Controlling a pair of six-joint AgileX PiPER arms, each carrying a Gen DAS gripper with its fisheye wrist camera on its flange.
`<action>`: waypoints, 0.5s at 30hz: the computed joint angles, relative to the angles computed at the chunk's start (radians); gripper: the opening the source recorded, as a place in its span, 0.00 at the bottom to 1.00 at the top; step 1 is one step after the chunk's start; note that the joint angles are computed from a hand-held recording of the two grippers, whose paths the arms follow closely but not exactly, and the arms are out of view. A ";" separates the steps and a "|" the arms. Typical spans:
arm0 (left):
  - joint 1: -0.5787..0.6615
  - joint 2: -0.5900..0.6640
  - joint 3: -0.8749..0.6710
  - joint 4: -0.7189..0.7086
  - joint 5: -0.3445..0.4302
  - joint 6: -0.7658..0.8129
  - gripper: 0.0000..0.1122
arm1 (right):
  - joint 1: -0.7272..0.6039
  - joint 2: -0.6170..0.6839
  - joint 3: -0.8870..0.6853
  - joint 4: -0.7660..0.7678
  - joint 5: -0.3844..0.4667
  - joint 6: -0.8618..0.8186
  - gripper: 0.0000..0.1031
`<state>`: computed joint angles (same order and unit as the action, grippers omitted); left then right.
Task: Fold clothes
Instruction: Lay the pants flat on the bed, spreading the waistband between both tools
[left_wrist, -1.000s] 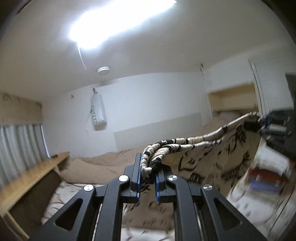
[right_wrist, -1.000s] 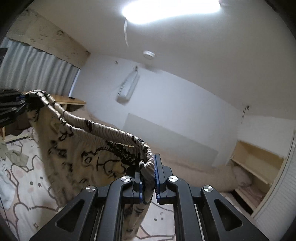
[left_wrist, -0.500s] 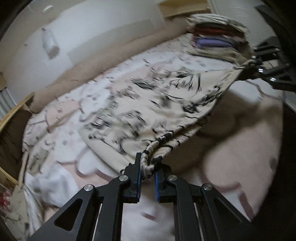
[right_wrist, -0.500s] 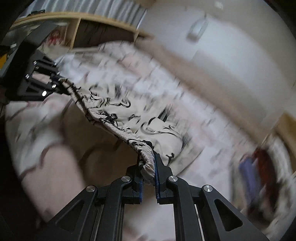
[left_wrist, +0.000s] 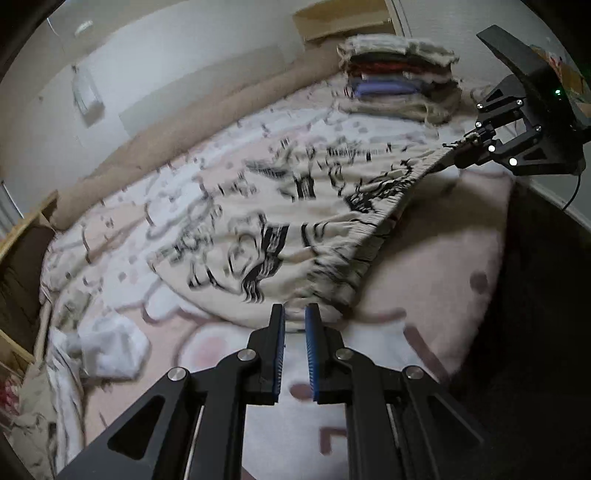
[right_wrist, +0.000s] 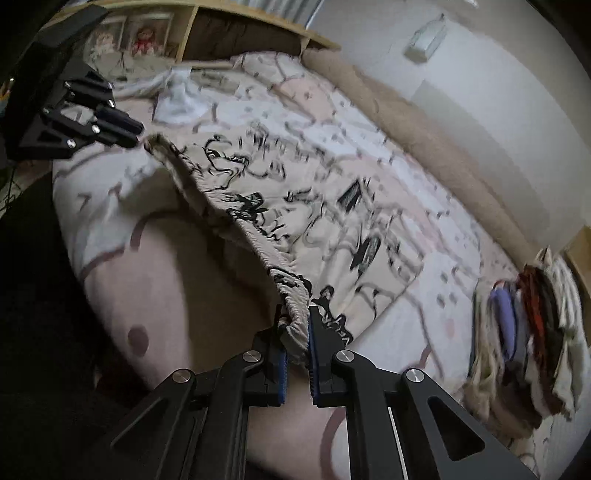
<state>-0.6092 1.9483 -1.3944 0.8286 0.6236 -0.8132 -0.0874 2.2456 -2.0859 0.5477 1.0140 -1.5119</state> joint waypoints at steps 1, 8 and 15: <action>0.002 0.012 0.007 -0.009 -0.007 -0.003 0.10 | 0.006 0.012 0.006 -0.034 -0.007 0.019 0.09; 0.036 0.073 0.014 -0.106 -0.064 -0.006 0.11 | 0.043 0.049 0.045 -0.175 -0.060 0.089 0.09; 0.031 0.107 -0.054 -0.080 -0.123 -0.119 0.59 | 0.043 0.039 0.037 -0.202 -0.052 0.182 0.70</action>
